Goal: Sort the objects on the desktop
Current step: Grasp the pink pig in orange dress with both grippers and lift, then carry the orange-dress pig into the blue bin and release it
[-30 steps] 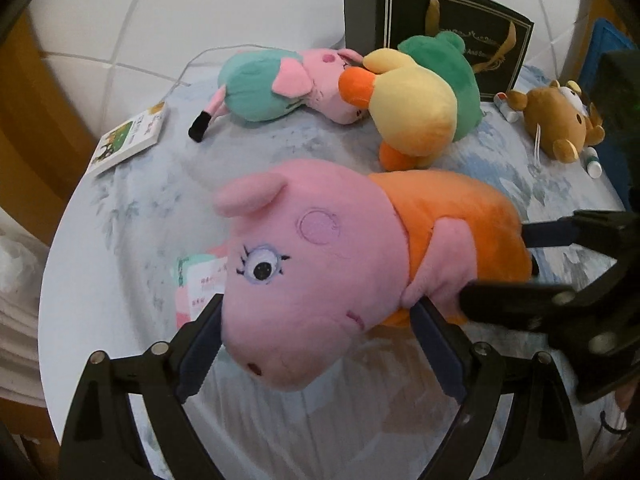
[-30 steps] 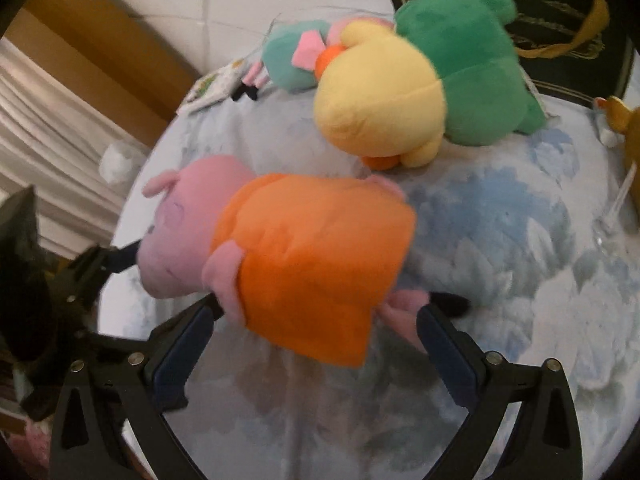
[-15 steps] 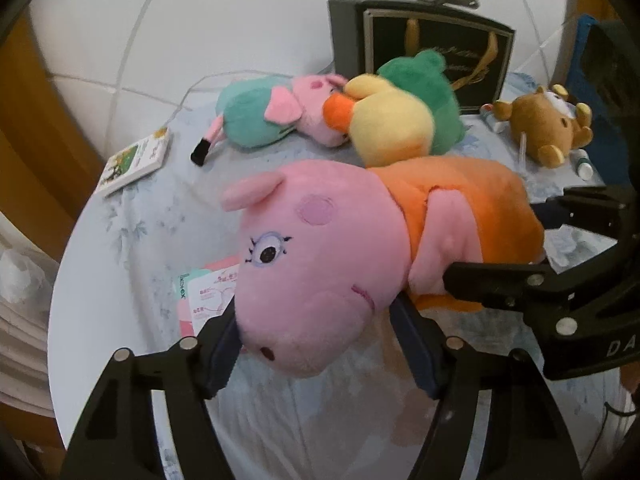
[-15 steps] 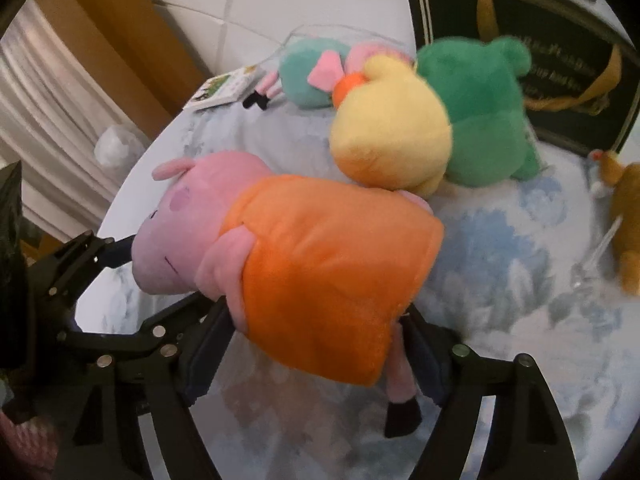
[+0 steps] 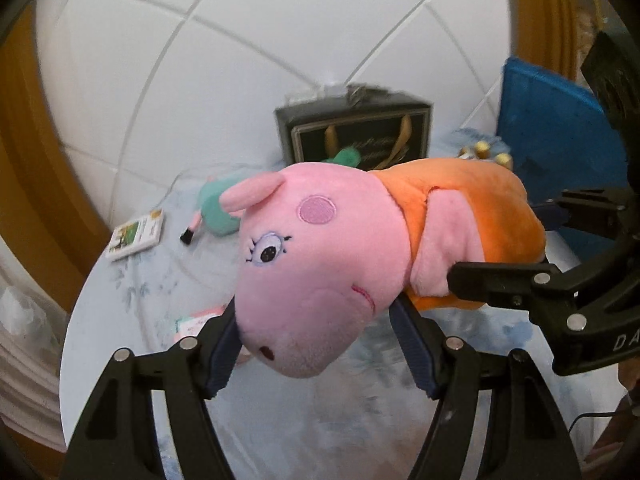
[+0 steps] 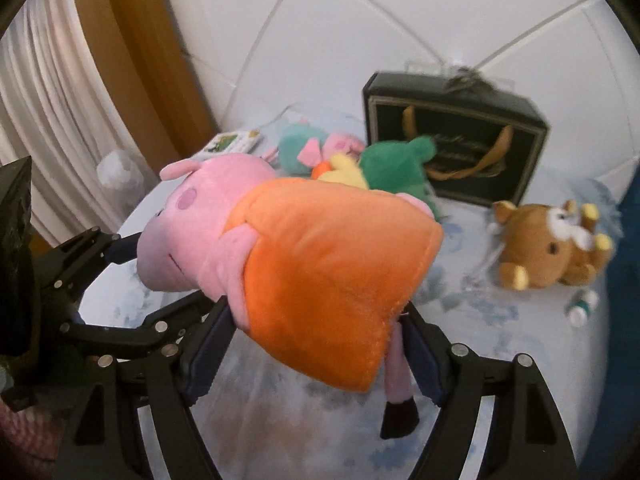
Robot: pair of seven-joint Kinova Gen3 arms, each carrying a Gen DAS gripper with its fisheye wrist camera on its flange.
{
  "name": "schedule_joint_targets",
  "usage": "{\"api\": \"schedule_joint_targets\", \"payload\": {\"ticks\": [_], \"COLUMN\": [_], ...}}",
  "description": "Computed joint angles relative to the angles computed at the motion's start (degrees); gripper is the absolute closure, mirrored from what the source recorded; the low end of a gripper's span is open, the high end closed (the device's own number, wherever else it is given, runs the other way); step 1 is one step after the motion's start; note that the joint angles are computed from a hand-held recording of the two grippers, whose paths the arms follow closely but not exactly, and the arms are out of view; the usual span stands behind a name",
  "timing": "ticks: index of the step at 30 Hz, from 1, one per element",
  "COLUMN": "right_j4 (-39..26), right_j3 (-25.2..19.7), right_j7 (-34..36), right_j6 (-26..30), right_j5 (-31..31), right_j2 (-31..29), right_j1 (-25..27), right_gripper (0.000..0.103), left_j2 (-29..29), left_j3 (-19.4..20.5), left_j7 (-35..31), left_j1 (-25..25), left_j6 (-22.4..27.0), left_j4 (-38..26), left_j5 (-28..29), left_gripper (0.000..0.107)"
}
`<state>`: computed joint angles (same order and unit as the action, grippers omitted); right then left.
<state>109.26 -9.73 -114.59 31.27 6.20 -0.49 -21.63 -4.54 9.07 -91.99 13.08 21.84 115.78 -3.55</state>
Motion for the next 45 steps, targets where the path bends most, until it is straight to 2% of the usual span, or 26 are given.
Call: {"api": "schedule_joint_targets", "payload": {"ticks": [5,10,16,20,25,29,33,35,37,38,42,45], "right_j4": [3.1,5.6,7.5,8.2,7.8,6.5,4.6,3.7,2.7,2.2,0.9,0.1], "right_j3": [-2.8,-5.7,-8.2,-7.6,-5.2,-2.6,1.2,3.2,5.4,7.1,12.8,18.8], "right_j7": [-7.4,-10.4,-10.7,-8.5,-4.4,-0.7,3.5,5.7,7.9,9.1,13.3,16.5], "right_j6": [2.3,4.8,8.0,10.5,14.1,17.3,21.0,22.5,23.9,24.6,25.9,27.2], "right_j5": [5.8,7.1,6.1,4.6,3.0,2.4,2.8,3.2,3.6,4.0,5.3,6.0], "right_j2": [-7.8,-15.4,-23.5,-29.1,-35.1,-39.8,-44.3,-46.1,-47.5,-48.3,-49.9,-51.0], "right_j1": [1.0,3.8,7.7,9.8,12.9,15.9,19.3,21.0,22.4,23.1,25.6,26.4], "right_gripper": [0.024,0.024,0.024,0.024,0.024,0.024,0.024,0.024,0.024,0.024,0.024,0.024], "left_j2": [-4.5,-8.0,-10.3,-10.9,-8.6,-6.2,-2.4,0.2,2.6,4.8,12.9,19.8], "left_j3": [1.7,5.6,10.5,14.3,15.3,19.6,21.5,24.6,29.8,32.3,37.5,40.4], "left_j7": [0.4,3.4,7.1,10.2,20.8,29.2,36.9,40.6,44.0,45.1,49.1,47.6], "left_j1": [1.7,1.9,2.1,1.9,8.3,10.6,15.4,16.3,14.6,14.9,20.2,25.3], "left_j6": [0.0,0.4,0.9,1.2,2.1,2.1,2.3,3.1,4.0,5.2,11.6,17.2], "left_j4": [1.2,1.3,0.1,-1.7,-5.9,-10.2,-14.5,-17.5,-19.9,-22.1,-29.8,-36.5], "left_j5": [1.0,-0.8,-2.8,-4.8,-15.4,-24.7,-34.1,-38.7,-43.4,-45.7,-54.9,-58.7], "left_gripper": [0.038,0.038,0.038,0.038,0.038,0.038,0.038,0.038,0.038,0.038,0.038,0.038]}}
